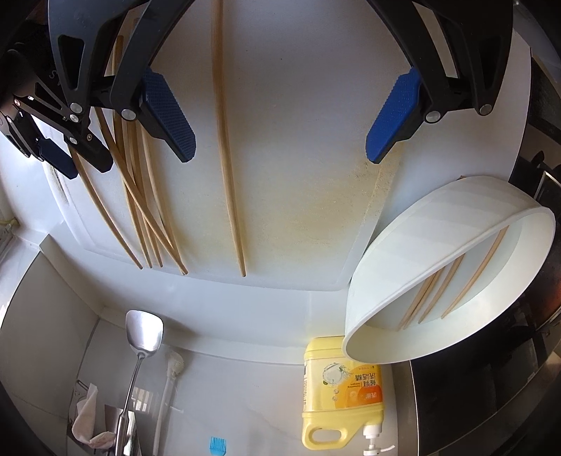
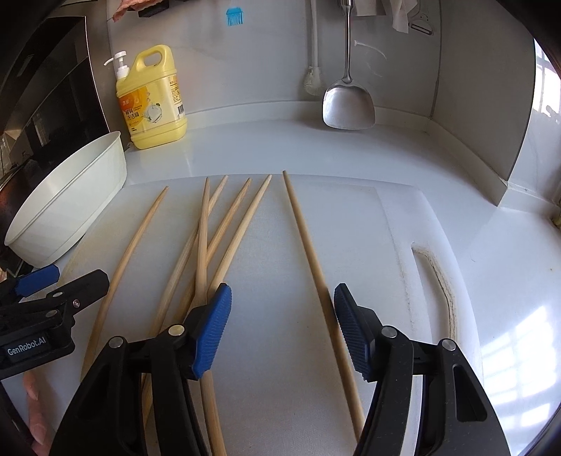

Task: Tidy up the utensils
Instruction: 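Close the left tool on a chopstick while the right tool grasps another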

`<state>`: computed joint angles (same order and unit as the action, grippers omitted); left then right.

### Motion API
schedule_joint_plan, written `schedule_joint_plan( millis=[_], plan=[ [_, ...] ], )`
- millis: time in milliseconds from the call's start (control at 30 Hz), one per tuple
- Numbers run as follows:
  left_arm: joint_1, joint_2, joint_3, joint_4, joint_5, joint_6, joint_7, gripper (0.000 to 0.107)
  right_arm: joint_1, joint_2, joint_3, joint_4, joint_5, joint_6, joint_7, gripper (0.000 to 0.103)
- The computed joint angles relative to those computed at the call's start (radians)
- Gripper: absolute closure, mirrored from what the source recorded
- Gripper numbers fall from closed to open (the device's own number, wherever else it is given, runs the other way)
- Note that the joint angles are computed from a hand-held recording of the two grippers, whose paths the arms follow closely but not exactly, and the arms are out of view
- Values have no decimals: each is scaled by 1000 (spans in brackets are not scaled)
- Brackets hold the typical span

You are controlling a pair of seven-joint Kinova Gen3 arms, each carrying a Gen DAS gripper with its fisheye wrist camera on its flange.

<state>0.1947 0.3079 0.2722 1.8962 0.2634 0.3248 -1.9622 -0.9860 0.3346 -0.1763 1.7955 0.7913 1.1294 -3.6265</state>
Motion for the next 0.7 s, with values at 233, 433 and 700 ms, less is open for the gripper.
schedule_joint_plan(
  millis=[233, 433, 700],
  plan=[
    [44, 23, -22, -15, -39, 15, 32, 13, 4, -15, -2, 28, 14, -11, -20, 51],
    [82, 30, -42, -2, -94, -27, 78, 19, 18, 3, -7, 5, 6, 10, 21, 53],
    [29, 21, 33, 24, -66, -66, 22, 50, 8, 8, 4, -8, 1, 20, 39, 85]
  ],
)
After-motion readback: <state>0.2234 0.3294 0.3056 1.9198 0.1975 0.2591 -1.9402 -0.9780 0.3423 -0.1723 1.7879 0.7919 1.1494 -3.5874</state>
